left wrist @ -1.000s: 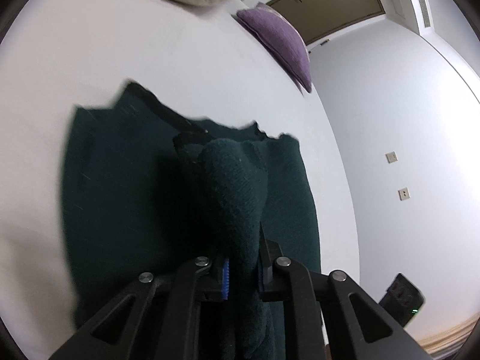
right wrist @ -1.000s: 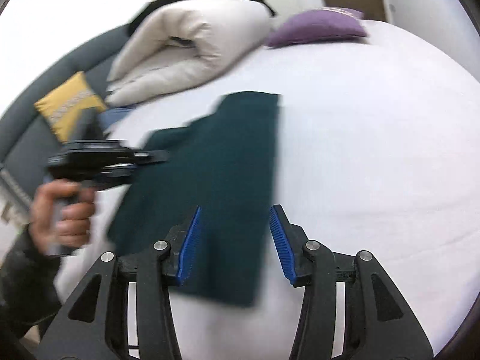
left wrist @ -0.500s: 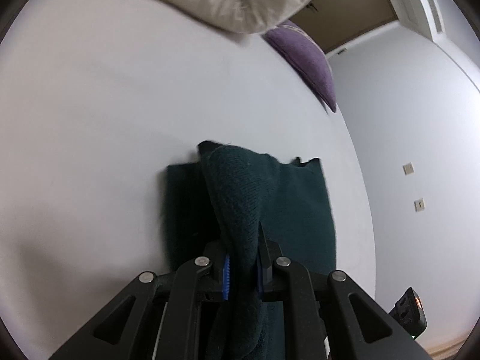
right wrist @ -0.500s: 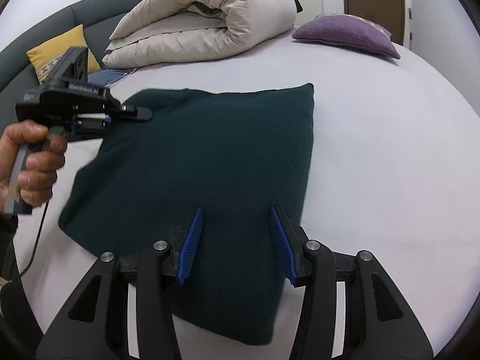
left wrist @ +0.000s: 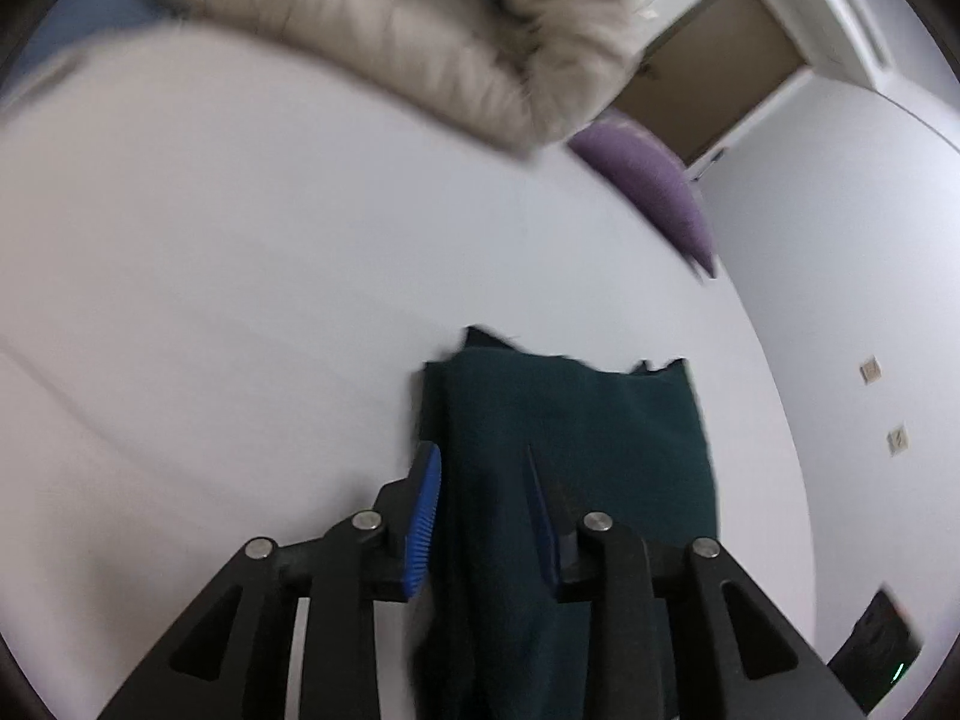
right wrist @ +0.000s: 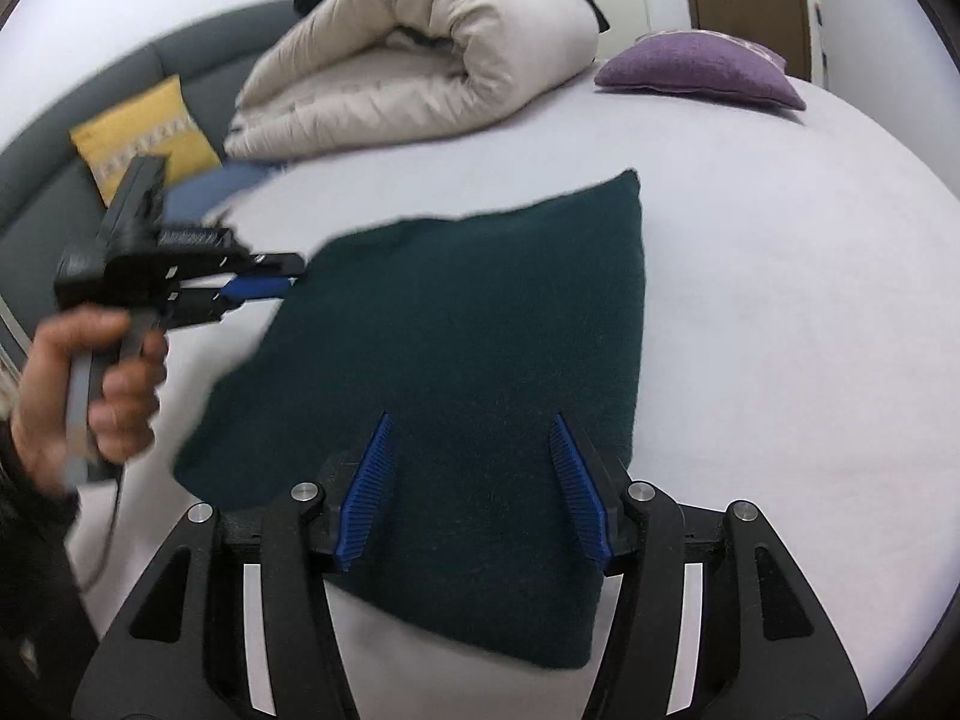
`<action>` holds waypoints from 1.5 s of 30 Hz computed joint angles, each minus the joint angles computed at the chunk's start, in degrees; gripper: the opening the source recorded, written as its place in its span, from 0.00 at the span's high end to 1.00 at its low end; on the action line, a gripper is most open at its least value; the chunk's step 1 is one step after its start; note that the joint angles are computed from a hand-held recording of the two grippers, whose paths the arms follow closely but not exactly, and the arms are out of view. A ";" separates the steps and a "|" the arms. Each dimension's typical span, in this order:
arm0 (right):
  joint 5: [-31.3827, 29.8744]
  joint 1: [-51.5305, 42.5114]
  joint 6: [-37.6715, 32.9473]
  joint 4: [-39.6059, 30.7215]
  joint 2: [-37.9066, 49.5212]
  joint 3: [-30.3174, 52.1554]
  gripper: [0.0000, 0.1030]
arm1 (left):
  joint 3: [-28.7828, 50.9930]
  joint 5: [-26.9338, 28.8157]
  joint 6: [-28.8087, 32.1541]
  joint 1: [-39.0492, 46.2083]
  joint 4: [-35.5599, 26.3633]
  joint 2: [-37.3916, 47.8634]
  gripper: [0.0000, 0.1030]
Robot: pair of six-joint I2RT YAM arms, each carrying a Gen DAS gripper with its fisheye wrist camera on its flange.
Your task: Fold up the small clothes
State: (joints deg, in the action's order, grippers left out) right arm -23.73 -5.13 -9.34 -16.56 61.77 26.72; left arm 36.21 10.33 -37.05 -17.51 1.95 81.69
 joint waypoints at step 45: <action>-34.79 -9.15 6.31 -21.27 41.44 36.59 0.51 | -4.89 -3.19 6.35 -9.09 7.14 2.78 0.65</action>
